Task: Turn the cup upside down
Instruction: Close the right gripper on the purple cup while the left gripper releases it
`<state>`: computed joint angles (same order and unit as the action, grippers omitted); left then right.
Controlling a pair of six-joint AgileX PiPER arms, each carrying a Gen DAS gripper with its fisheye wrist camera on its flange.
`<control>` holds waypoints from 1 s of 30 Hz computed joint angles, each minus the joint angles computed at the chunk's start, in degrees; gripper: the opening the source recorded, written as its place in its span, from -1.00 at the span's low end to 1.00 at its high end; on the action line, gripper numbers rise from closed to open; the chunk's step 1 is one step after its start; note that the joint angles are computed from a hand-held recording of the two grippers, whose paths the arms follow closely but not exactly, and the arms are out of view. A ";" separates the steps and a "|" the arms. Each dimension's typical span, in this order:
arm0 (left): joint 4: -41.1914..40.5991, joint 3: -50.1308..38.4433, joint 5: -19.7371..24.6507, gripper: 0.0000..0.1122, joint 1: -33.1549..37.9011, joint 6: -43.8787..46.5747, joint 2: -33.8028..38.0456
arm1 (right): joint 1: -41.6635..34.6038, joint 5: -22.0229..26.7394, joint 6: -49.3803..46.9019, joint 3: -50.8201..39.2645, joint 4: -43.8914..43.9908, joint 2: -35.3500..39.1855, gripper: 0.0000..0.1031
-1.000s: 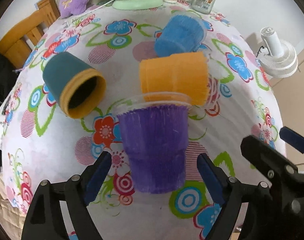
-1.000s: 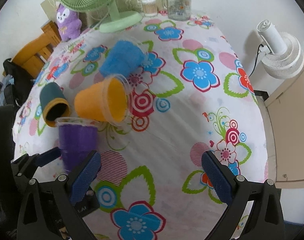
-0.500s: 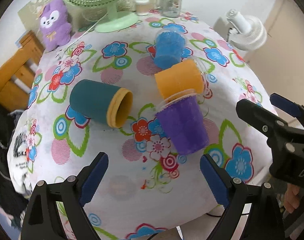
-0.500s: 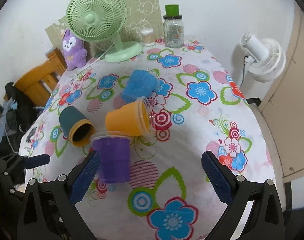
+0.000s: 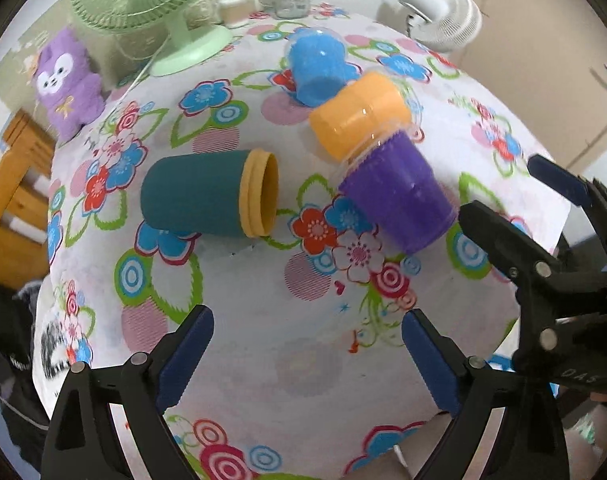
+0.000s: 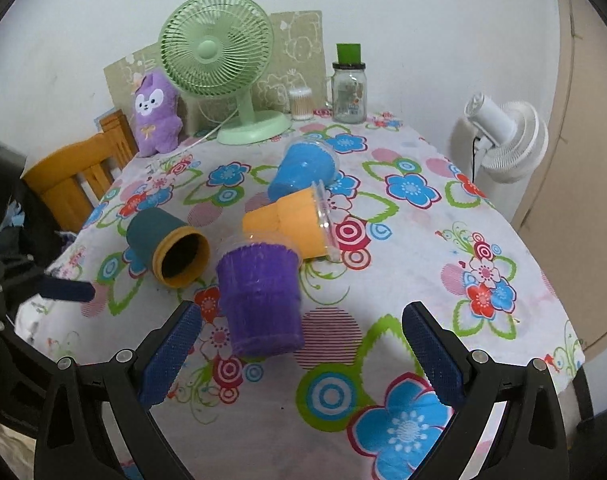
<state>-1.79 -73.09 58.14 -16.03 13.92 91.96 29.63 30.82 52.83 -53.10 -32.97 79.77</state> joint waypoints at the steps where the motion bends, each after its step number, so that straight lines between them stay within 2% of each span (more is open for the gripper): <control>1: 0.36 0.86 -1.02 0.72 0.00 0.94 0.05 | 0.83 -0.72 3.67 1.07 -3.35 0.27 0.97; 5: 0.54 3.74 -4.39 0.72 0.30 4.55 0.24 | 2.80 -4.57 16.86 5.03 -15.60 1.42 0.96; 10: 0.68 6.01 -7.85 0.72 1.15 7.28 1.42 | 4.32 -7.38 30.65 7.87 -28.55 4.17 0.77; 20: 0.41 8.28 -12.12 0.72 2.39 9.84 2.79 | 6.87 -8.11 56.01 11.73 -50.91 7.64 0.58; 22: 0.33 8.51 -12.47 0.72 2.56 10.01 2.90 | 6.81 -8.64 59.18 11.90 -53.67 8.15 0.52; 26: 0.57 9.08 -13.27 0.72 2.63 9.75 3.05 | 6.23 -9.75 64.66 12.69 -58.77 8.21 0.13; 30: 0.84 9.10 -12.91 0.72 2.17 8.52 2.46 | 6.68 -8.09 64.20 12.86 -56.96 7.15 0.12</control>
